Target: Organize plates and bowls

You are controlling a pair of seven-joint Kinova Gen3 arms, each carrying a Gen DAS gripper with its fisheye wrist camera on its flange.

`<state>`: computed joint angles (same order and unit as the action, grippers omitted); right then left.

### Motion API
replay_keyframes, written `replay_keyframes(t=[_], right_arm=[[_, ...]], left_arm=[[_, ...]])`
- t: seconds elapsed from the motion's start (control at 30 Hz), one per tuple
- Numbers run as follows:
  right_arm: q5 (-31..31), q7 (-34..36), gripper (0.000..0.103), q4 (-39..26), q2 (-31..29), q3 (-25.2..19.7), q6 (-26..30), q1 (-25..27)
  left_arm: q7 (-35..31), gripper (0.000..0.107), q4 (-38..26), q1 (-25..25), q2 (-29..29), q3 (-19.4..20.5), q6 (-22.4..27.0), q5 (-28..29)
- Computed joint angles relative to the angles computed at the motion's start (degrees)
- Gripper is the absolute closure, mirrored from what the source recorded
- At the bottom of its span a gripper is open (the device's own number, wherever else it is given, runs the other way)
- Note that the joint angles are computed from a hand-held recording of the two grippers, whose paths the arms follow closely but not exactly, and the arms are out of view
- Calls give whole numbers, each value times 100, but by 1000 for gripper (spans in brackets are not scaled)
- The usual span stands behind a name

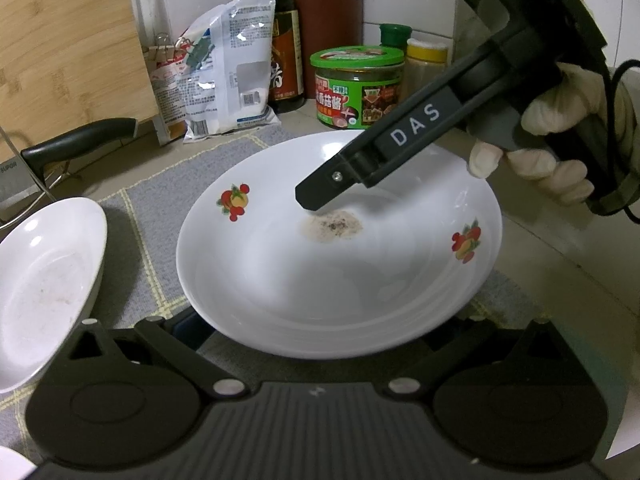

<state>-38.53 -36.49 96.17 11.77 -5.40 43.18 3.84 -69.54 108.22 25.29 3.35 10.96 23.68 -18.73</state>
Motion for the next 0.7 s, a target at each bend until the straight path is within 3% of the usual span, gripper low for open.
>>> replay_keyframes(t=[0.17, 0.4, 0.6, 0.7], right_arm=[[1, 53, 1, 127, -103, -26, -135, -36], [306, -26, 0, 424, -521, 40, -590, -306], [-147, 547, 0, 779, -1044, 147, -704, -513], [-425, 794, 0, 931, -1236, 230, -651, -712]], left_arm=[[-290, 5, 73, -62, -59, 40, -51, 324], [455, 5, 344, -66, -461, 132, -65, -68], [1419, 5, 712, -461, -1135, 642, -29, -614], [1888, 5, 840, -863, -1517, 1083, 179, -803]])
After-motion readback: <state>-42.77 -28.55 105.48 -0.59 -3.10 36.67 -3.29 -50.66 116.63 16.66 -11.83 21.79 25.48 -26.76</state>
